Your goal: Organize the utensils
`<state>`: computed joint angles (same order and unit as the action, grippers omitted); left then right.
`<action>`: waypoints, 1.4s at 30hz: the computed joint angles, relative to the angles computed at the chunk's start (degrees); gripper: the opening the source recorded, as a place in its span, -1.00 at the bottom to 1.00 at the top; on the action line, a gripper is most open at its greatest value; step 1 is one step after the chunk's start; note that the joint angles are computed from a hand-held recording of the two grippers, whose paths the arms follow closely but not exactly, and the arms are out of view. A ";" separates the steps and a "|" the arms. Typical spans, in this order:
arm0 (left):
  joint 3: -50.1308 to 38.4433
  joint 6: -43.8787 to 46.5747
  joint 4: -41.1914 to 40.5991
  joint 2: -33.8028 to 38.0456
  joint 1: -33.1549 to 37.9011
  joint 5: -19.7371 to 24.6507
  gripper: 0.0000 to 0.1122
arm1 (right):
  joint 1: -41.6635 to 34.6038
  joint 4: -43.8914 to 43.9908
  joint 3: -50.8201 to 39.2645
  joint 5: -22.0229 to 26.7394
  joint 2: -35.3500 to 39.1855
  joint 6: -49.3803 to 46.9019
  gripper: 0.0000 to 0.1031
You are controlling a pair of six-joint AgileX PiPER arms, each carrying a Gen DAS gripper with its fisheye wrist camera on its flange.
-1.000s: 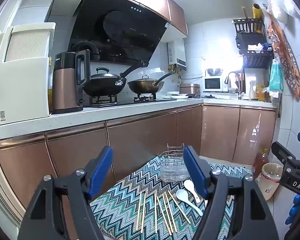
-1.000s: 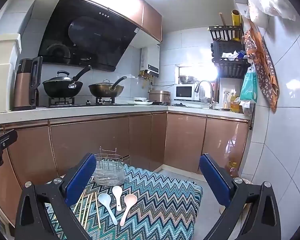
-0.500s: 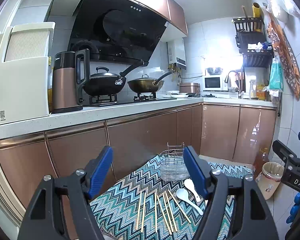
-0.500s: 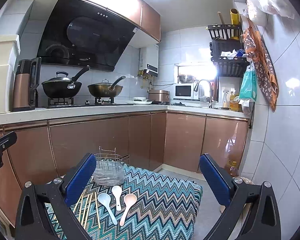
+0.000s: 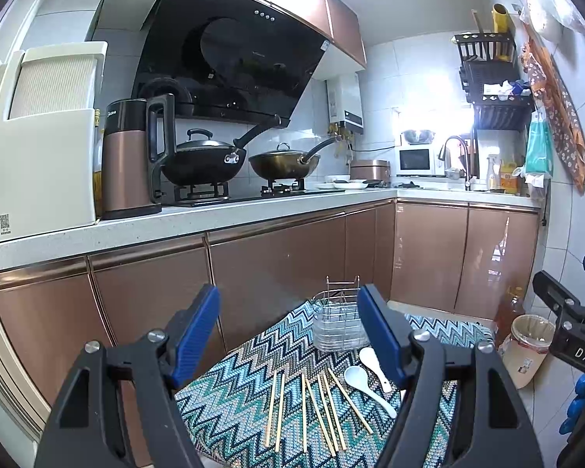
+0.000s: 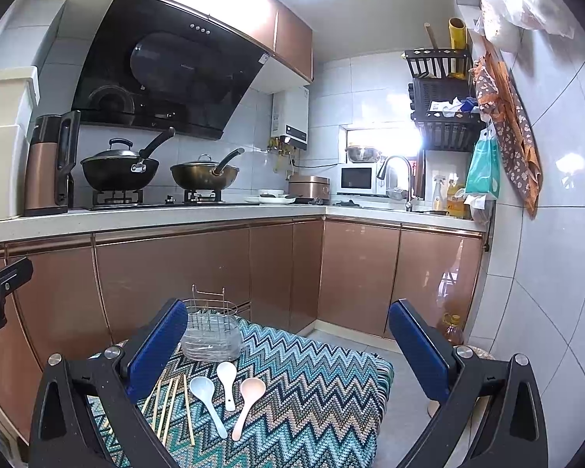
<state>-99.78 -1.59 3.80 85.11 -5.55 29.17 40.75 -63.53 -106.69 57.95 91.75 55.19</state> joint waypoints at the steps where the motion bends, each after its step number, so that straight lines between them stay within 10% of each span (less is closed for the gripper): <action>1: 1.04 0.16 -0.10 -0.21 0.07 -0.78 0.27 | 0.16 0.03 -1.36 0.33 0.70 -0.49 1.00; 42: 3.51 2.81 -3.26 -0.10 -0.28 -3.47 0.27 | -0.61 1.98 -4.06 0.03 1.39 -0.20 1.00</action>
